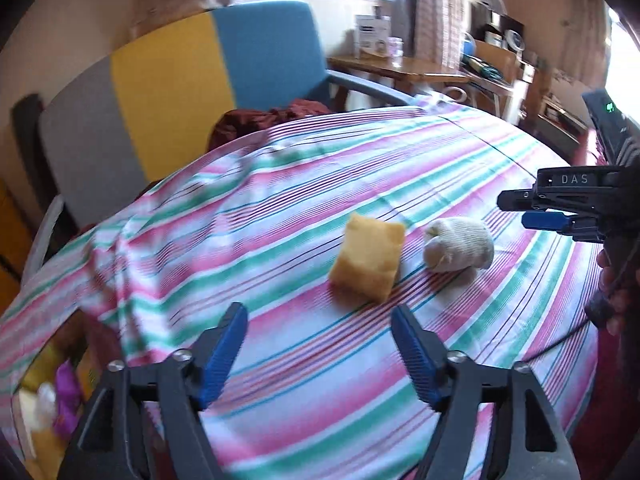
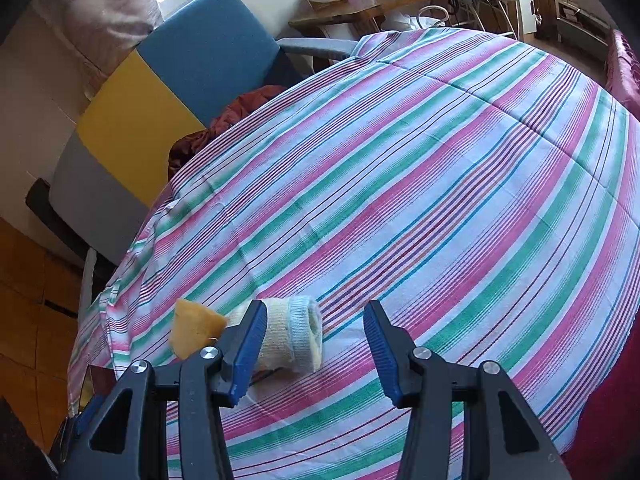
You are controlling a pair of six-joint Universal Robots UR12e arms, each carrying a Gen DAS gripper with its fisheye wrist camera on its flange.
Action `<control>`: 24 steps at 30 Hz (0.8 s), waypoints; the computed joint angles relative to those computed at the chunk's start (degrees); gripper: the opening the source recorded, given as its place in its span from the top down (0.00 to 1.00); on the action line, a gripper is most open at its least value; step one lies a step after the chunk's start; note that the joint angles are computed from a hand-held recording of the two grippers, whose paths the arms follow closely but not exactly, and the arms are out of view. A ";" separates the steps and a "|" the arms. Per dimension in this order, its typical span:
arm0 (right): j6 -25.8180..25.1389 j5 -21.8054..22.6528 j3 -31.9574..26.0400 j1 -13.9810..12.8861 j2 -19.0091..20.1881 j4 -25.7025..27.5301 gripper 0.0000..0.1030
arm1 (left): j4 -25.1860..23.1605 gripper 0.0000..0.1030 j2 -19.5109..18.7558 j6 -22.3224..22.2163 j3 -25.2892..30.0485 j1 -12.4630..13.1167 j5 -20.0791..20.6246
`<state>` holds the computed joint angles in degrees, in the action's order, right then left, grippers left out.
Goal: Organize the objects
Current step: 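Grasp the yellow sponge with the left gripper while the right gripper grasps the white sock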
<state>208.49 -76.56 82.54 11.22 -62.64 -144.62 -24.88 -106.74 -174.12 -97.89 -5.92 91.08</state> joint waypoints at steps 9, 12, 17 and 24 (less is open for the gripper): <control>-0.12 3.02 -0.45 -0.44 0.44 1.75 0.50 | -3.88 0.18 -7.24 11.23 7.61 -1.63 -0.67; -0.30 3.55 -0.69 -0.53 0.62 2.42 0.49 | -4.40 0.18 -8.87 12.75 9.21 -1.78 -0.22; -0.41 3.51 -1.02 -0.56 0.91 3.20 0.49 | -7.71 0.48 -9.48 8.97 10.23 -0.40 -5.58; -2.24 3.80 -1.66 -0.25 1.28 4.28 0.48 | -5.45 0.49 -4.38 0.28 3.06 0.58 -5.48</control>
<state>206.24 -72.75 80.88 10.97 -61.36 -140.35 -30.33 -111.12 -173.84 -94.82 -5.33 85.59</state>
